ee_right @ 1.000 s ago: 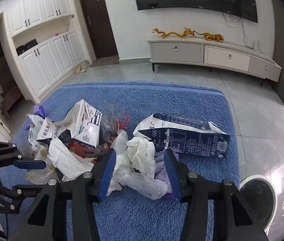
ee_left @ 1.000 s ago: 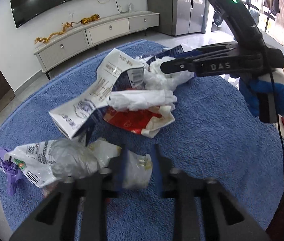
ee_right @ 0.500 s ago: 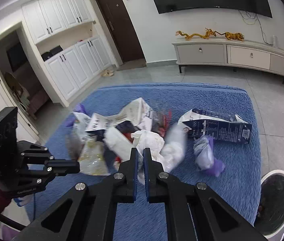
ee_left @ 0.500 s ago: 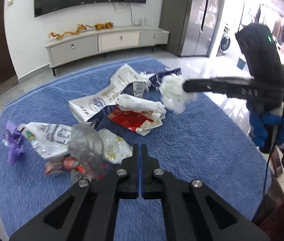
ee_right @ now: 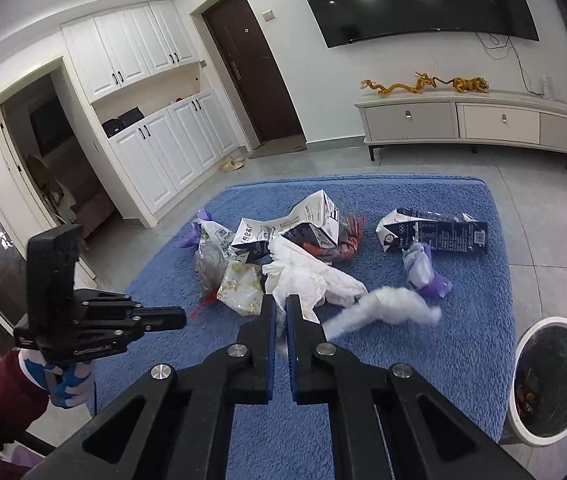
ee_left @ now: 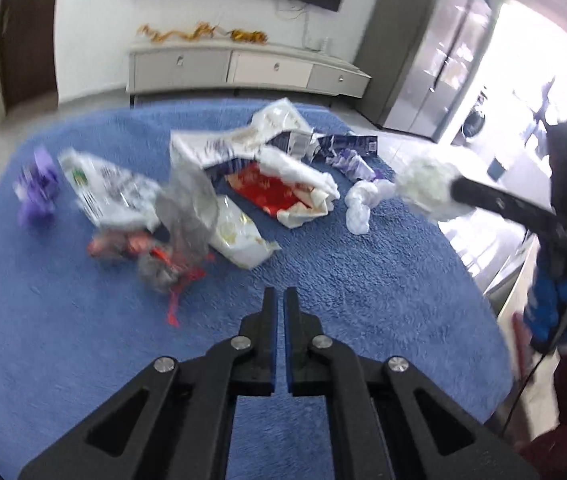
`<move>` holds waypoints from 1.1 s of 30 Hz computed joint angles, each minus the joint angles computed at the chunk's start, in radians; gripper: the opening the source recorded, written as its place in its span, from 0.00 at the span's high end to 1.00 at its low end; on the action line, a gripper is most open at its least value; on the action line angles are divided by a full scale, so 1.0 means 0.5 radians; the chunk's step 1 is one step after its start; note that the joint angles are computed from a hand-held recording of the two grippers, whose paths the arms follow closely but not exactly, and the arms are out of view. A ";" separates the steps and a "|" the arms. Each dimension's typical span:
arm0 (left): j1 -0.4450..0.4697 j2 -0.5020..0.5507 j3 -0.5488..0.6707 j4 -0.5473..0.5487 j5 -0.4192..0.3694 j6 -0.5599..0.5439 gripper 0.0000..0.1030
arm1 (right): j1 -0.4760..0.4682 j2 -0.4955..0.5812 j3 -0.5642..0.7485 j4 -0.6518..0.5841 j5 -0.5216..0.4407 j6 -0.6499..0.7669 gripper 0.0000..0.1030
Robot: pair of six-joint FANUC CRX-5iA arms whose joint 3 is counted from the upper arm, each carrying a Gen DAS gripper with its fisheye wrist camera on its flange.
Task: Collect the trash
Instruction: 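Grasp the white tissue with the right tool while the left tool grasps the clear food bag, then carry both items over the bin and open both tools to drop them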
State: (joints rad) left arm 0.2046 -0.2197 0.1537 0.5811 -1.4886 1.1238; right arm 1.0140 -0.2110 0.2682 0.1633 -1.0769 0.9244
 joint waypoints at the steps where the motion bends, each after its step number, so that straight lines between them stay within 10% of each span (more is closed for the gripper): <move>1: -0.003 0.009 -0.016 0.023 0.005 0.049 0.96 | 0.002 -0.013 -0.015 0.004 -0.004 -0.008 0.95; 6: -0.028 -0.001 -0.104 0.111 0.167 0.393 0.46 | -0.009 -0.061 -0.071 0.007 -0.002 -0.033 0.95; 14: -0.051 0.095 -0.043 -0.020 0.231 1.013 0.47 | -0.051 -0.106 -0.131 -0.050 0.047 -0.027 0.95; 18: -0.047 0.108 -0.090 0.011 0.211 1.140 0.81 | -0.047 -0.114 -0.148 -0.070 0.058 -0.029 0.95; 33: 0.182 -0.286 -0.446 0.423 -0.012 0.747 0.89 | 0.101 -0.249 -0.267 0.107 0.124 -0.184 0.95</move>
State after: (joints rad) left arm 0.2956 -0.3628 -0.0695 0.7929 -1.4946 1.4974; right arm 1.0645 -0.3352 0.1347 0.2165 -1.0149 0.8323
